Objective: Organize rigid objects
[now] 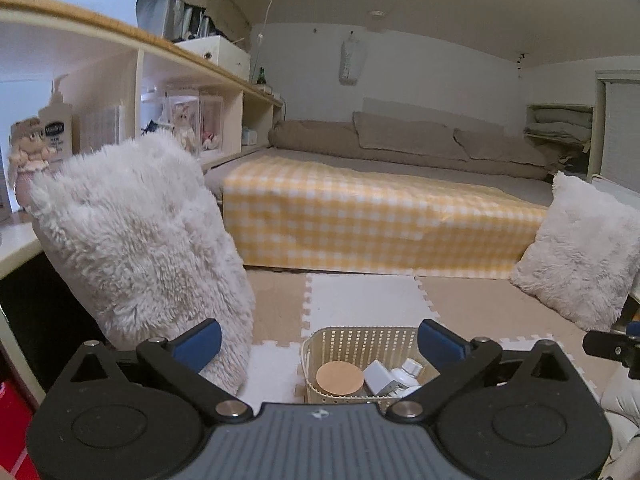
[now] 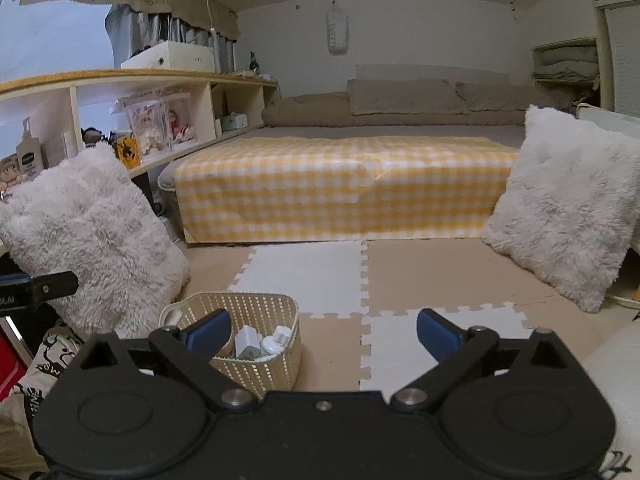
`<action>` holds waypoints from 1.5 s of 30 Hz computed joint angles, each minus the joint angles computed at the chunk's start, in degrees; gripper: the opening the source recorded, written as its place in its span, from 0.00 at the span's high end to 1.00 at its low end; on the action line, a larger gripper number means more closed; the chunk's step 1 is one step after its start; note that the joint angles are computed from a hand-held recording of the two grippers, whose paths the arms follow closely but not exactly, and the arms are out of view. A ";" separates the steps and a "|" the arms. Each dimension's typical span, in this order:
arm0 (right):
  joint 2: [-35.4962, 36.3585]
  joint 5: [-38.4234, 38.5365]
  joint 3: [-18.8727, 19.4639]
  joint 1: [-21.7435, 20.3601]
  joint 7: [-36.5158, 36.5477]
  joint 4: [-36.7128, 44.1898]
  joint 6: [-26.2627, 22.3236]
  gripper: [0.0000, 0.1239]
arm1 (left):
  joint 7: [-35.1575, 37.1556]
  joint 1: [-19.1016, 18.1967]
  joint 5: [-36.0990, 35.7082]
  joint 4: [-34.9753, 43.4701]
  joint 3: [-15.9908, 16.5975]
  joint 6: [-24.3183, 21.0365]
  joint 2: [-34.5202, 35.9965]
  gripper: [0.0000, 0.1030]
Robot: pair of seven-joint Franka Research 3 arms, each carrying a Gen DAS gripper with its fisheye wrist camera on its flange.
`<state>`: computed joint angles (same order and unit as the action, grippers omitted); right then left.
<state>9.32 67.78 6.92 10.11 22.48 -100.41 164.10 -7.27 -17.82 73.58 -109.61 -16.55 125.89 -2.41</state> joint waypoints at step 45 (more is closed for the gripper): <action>-5.79 10.62 -2.49 2.49 -13.16 -6.64 2.08 0.17 | 1.09 -6.46 -1.48 2.20 -1.97 -12.47 2.14 0.00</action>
